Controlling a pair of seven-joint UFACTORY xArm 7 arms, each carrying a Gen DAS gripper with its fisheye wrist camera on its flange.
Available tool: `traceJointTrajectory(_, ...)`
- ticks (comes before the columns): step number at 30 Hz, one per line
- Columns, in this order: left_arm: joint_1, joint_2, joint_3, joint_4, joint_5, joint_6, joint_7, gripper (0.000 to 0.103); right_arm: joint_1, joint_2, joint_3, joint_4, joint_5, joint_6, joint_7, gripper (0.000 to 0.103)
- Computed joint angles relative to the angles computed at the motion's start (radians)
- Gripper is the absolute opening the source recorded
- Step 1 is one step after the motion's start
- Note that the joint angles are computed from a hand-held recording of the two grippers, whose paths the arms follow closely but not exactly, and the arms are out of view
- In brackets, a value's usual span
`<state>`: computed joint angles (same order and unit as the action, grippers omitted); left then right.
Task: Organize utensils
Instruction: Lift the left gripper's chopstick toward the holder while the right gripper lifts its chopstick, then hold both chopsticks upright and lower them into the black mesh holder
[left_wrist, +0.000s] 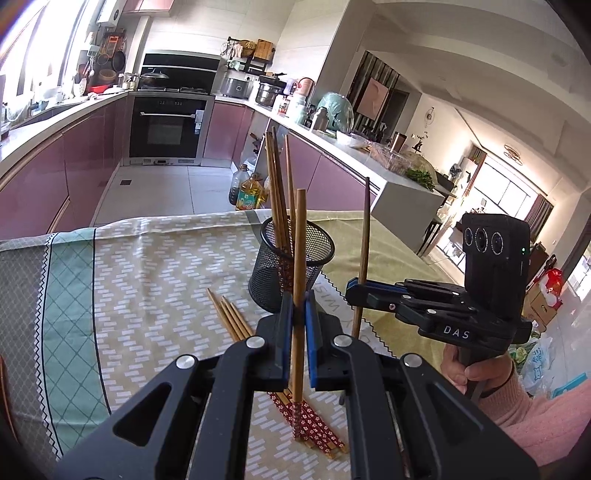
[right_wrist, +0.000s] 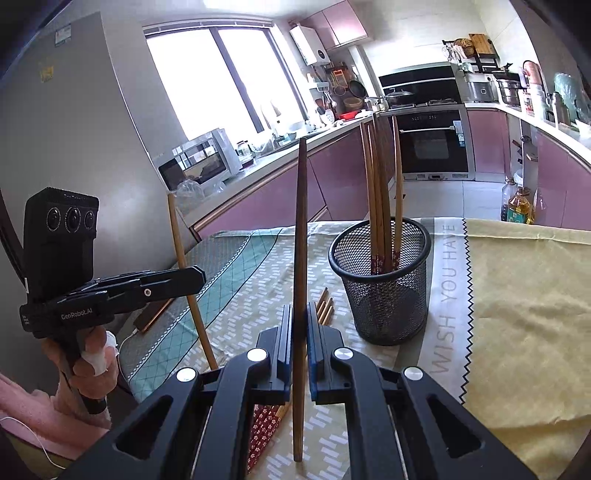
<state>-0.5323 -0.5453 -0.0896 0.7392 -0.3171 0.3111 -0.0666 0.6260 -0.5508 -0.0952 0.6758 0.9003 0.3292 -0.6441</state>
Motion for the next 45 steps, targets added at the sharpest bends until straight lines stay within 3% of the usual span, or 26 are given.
traceJointTrajectory(17, -0.029, 0.057, 0.023, 0.035, -0.033, -0.061, 0.025, 0.007, 0.013, -0.014, -0.019, 0.015, -0.025, -0.033, 0.006, 0.006)
traceJointTrajectory(45, 0.034, 0.156, -0.021, 0.158, 0.041, -0.094, -0.007, 0.007, 0.019, 0.020, -0.059, 0.094, -0.078, -0.070, -0.002, 0.006)
